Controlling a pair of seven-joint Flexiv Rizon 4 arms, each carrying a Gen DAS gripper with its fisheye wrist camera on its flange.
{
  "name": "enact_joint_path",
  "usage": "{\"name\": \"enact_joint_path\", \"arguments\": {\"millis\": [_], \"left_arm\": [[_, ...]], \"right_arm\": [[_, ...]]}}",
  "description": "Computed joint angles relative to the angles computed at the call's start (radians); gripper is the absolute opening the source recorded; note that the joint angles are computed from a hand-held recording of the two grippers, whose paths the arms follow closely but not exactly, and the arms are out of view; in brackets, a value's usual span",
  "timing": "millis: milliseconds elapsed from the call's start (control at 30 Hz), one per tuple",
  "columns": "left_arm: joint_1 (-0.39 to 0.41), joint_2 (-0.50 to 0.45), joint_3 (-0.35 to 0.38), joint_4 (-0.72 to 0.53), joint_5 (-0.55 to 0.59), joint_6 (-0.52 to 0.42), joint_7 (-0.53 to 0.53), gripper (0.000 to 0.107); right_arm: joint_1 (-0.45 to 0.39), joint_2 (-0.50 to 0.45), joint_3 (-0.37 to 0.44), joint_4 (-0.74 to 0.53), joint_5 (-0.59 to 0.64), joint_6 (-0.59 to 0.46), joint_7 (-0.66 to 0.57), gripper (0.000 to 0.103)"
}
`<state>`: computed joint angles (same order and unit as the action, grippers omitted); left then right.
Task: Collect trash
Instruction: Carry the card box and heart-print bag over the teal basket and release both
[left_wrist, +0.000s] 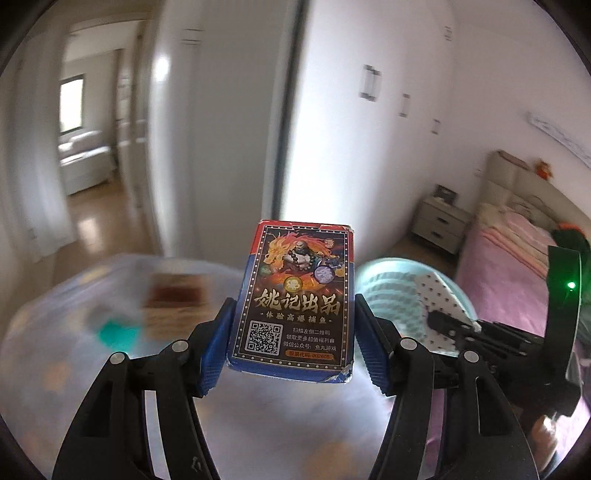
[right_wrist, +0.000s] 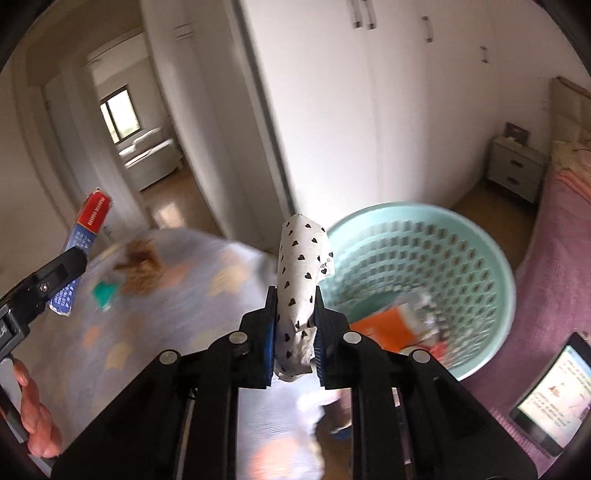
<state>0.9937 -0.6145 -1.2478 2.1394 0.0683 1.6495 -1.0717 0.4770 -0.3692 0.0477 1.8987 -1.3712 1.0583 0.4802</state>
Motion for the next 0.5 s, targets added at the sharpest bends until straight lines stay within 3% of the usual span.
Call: {"name": "enact_joint_path", "arguments": {"millis": [367, 433, 500], "left_arm": [[-0.363, -0.064, 0.160, -0.145, -0.127, -0.125, 0.097, 0.060], [-0.427, -0.061, 0.209, -0.168, -0.172, -0.143, 0.126, 0.060], [-0.515, -0.059, 0.305, -0.212, -0.180, -0.141, 0.113, 0.060]], "right_arm": [[-0.103, 0.093, 0.009, 0.141, 0.033, -0.030, 0.062, 0.015], [-0.118, 0.095, 0.010, 0.152, 0.049, -0.029, 0.057, 0.015], [-0.131, 0.092, 0.008, 0.158, 0.052, -0.013, 0.061, 0.015]]}}
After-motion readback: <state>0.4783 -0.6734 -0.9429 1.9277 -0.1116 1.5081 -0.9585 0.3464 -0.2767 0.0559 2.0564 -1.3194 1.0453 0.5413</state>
